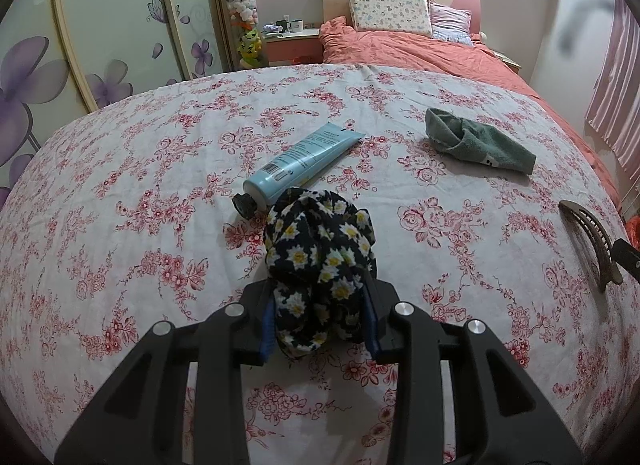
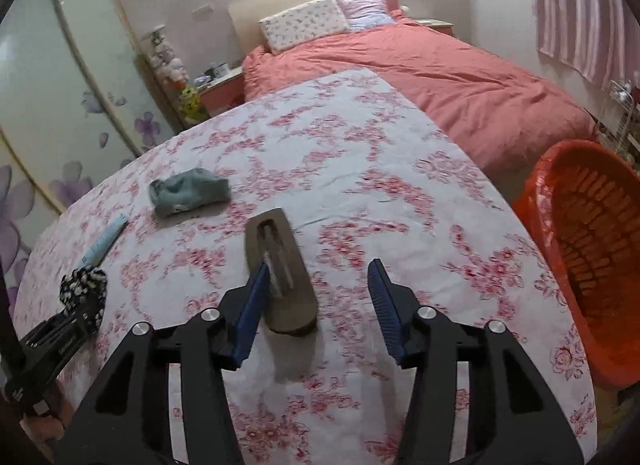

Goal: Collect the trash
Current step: 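Grasp the daisy-print cloth with the left tool while the right tool grasps the brown hair clip, then carry cloth and hair clip over the orange basket and open both tools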

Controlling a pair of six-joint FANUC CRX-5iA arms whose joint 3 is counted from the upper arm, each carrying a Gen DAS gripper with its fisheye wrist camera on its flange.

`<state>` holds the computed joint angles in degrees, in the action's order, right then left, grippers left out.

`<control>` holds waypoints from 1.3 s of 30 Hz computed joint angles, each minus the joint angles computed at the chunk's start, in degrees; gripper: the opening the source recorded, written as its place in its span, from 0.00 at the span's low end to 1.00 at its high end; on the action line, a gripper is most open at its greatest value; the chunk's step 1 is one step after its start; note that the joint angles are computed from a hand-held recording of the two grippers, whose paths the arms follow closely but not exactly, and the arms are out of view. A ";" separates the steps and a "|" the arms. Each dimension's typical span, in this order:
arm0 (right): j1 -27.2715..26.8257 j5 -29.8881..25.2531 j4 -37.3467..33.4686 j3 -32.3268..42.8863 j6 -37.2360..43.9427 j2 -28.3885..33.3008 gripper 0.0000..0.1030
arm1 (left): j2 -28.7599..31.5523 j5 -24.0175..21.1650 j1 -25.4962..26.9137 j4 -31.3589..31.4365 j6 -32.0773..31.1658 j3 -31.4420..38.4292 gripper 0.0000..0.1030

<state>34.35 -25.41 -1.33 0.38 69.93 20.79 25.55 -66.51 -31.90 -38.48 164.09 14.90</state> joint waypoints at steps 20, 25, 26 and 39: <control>2.04 -1.42 6.30 1.88 -1.52 3.27 0.53 | 0.05 -0.09 -0.03 -0.01 -0.03 0.09 0.34; 2.05 -1.54 6.72 1.75 -2.00 3.24 0.52 | 0.05 -0.09 -0.03 0.00 -0.03 0.09 0.34; 2.16 -1.56 7.40 1.58 -2.48 3.23 0.52 | 0.06 -0.11 -0.03 0.00 -0.04 0.11 0.34; 3.43 -1.89 16.48 -0.29 -7.58 3.41 0.31 | -0.86 1.89 0.52 0.12 0.28 -1.22 0.29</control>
